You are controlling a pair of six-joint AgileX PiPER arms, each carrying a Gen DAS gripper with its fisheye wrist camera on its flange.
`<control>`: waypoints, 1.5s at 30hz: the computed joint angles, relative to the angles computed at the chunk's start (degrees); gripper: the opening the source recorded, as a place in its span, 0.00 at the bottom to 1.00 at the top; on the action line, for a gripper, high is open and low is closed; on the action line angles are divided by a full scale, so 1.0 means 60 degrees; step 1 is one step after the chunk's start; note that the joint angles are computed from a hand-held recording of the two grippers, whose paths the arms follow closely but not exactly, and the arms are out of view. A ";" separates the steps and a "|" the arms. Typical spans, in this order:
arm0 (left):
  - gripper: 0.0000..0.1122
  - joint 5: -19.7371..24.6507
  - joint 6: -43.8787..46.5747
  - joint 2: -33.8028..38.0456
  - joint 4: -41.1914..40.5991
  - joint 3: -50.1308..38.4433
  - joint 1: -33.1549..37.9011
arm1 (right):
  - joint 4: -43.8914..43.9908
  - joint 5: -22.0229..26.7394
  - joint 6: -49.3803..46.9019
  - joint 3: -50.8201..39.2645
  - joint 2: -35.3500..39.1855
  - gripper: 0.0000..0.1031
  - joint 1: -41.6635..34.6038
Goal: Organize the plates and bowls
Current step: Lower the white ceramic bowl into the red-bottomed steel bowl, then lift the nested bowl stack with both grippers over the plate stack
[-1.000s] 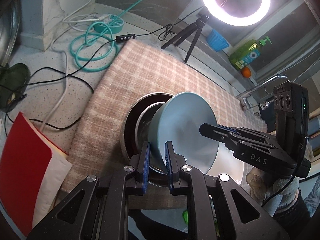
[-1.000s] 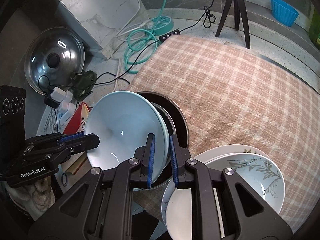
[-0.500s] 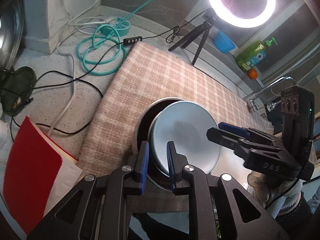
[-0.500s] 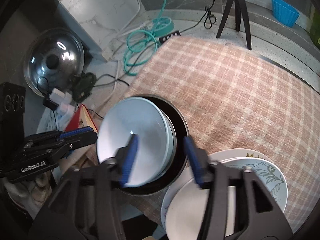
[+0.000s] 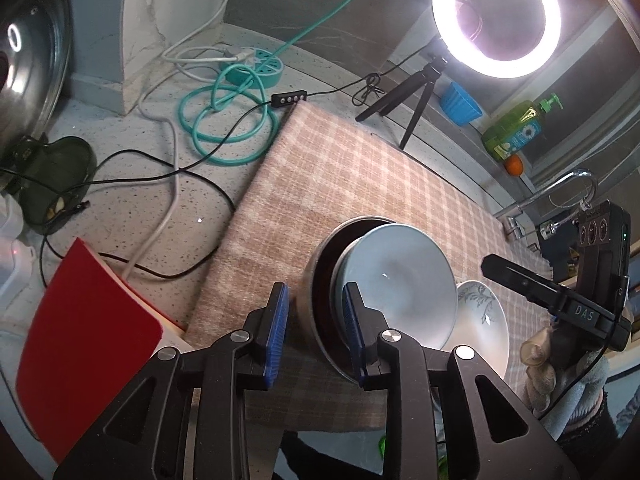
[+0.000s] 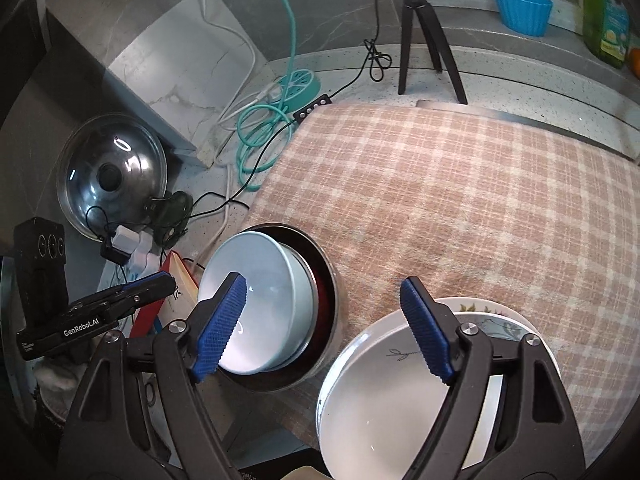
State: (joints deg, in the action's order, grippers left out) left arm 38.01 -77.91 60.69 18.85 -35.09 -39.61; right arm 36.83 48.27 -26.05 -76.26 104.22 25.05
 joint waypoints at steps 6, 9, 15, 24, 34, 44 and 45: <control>0.23 -0.0579 -0.0905 -0.0124 0.0257 0.0692 -0.0027 | 0.1441 0.0312 -0.0500 0.0564 0.0107 0.79 -0.0812; 0.23 -0.1110 -0.1634 -0.0158 0.0458 0.1092 -0.0101 | 0.1738 0.0285 -0.0625 0.0818 0.0202 0.74 -0.0956; 0.23 -0.1423 -0.2459 0.0018 0.0939 0.1236 -0.0338 | 0.1922 0.0279 -0.0818 0.0967 0.0489 0.51 -0.0910; 0.23 -0.1784 -0.2355 0.0353 0.0987 0.1250 -0.0263 | 0.1074 0.0230 -0.0491 0.0535 0.0800 0.27 -0.0332; 0.19 -0.1948 -0.2079 0.0542 0.0860 0.1302 -0.0139 | 0.0303 0.0139 -0.0197 0.0308 0.0995 0.18 0.0117; 0.08 -0.1963 -0.1320 0.1024 0.0422 0.0938 -0.0171 | -0.0152 0.0045 -0.0018 0.0176 0.0995 0.13 0.0403; 0.08 -0.1947 -0.1284 0.1027 0.0383 0.0919 -0.0173 | -0.0139 0.0058 -0.0009 0.0171 0.0999 0.13 0.0394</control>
